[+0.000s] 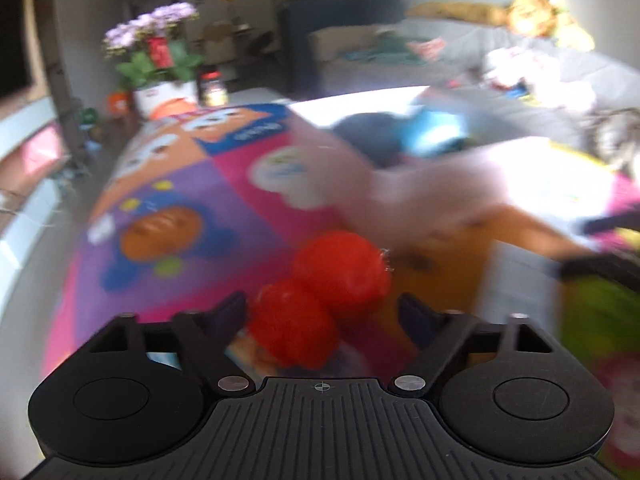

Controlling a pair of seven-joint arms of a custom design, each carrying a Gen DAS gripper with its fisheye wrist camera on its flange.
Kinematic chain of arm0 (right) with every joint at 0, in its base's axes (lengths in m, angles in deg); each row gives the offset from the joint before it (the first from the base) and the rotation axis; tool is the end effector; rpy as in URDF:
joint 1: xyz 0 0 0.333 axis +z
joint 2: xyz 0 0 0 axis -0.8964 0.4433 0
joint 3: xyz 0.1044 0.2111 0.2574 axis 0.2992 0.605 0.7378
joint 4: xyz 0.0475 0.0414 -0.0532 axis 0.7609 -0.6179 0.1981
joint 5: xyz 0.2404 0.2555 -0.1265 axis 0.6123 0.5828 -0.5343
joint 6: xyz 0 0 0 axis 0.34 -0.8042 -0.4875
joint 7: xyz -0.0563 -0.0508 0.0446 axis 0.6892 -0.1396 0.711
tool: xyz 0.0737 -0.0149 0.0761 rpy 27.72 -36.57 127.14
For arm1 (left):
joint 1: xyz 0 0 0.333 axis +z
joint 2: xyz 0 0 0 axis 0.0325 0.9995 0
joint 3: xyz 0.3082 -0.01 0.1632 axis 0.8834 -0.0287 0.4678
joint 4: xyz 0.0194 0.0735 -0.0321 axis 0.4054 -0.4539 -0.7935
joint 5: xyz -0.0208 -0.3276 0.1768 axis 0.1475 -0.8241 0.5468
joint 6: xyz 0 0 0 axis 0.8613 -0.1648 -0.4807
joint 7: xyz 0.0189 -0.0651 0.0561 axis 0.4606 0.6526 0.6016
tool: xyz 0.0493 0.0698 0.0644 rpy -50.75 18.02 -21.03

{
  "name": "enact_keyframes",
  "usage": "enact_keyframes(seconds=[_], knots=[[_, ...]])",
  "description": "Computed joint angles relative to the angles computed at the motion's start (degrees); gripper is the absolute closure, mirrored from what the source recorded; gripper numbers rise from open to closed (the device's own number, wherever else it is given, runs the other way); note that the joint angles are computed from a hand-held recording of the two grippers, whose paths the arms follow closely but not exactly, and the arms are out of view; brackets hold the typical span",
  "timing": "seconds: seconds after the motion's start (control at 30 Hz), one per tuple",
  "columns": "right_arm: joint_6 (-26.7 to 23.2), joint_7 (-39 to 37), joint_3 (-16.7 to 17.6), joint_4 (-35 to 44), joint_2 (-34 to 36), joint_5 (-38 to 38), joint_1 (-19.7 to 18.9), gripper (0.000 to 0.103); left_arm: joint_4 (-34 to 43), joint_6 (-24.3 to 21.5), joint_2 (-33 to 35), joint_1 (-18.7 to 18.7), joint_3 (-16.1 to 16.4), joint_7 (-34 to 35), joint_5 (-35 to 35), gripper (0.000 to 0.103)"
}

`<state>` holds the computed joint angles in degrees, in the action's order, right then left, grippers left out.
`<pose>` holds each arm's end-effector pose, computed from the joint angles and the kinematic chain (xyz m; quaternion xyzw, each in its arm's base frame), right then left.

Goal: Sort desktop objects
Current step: 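Grasp the red hooded doll with the left tool and set it down on the mat, then grasp the white power bank with the right tool while the left tool grasps the red doll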

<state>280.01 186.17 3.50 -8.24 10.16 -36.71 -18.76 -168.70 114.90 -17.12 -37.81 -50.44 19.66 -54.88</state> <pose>0.6260 0.4168 0.2520 -0.6819 0.5881 -0.1814 0.3953 0.6322 -0.3107 0.2670 -0.5201 0.7382 -0.3314 0.2735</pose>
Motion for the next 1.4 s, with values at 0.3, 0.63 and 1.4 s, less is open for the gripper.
enact_keyframes(seconds=[0.3,0.63,1.4], knots=[[-7.4,6.1,-14.6,8.5,3.5,2.5,5.6,0.0,-4.9,12.0,0.4,-6.7,0.6,9.2,-11.0,0.003],[-17.9,8.6,0.1,31.1,12.4,-3.3,-7.7,0.0,-9.2,14.4,-4.0,5.8,-12.0,11.5,-7.4,0.001],[-14.0,-17.1,14.0,13.9,4.4,-17.2,-8.8,0.0,-14.7,7.1,-6.7,12.1,-17.2,1.2,8.7,0.0]])
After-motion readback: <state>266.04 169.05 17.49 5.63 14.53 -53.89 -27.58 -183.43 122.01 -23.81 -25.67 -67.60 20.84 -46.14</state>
